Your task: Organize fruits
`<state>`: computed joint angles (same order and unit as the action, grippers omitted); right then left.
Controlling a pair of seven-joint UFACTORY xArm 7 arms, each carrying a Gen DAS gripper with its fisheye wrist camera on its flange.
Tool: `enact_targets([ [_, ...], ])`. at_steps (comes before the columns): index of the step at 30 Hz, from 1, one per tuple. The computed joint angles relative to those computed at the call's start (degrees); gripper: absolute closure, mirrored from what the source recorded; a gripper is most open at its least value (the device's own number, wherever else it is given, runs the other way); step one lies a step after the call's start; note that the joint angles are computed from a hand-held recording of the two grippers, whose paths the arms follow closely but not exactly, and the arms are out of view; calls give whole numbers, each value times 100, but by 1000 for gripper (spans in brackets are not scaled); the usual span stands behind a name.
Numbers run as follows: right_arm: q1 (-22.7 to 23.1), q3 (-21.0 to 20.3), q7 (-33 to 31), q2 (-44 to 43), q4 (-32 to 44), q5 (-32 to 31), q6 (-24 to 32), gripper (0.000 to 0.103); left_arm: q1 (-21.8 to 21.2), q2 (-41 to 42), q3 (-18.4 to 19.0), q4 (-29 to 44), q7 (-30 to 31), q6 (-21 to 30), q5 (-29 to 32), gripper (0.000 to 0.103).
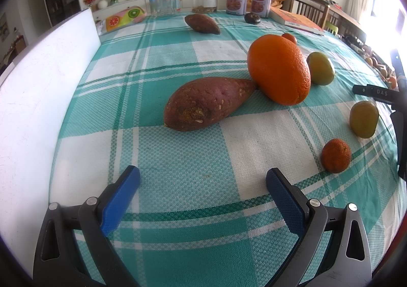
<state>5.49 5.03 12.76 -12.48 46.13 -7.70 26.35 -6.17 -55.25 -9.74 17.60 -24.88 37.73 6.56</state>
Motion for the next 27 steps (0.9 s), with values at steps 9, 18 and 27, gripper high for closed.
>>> enact_targets([
  [9,3,-2,4,-5,-4,-2,-2,0,-434,-355,812,-9,663,191,-595,4],
  [18,3,-3,5,-3,-4,-3,-4,0,104,1289,570,1262,1495,285,-168,4],
  [27,3,-2,7,1,-1,-5,-5,0,-175,2017,740,1534,2360,105,-522,56],
])
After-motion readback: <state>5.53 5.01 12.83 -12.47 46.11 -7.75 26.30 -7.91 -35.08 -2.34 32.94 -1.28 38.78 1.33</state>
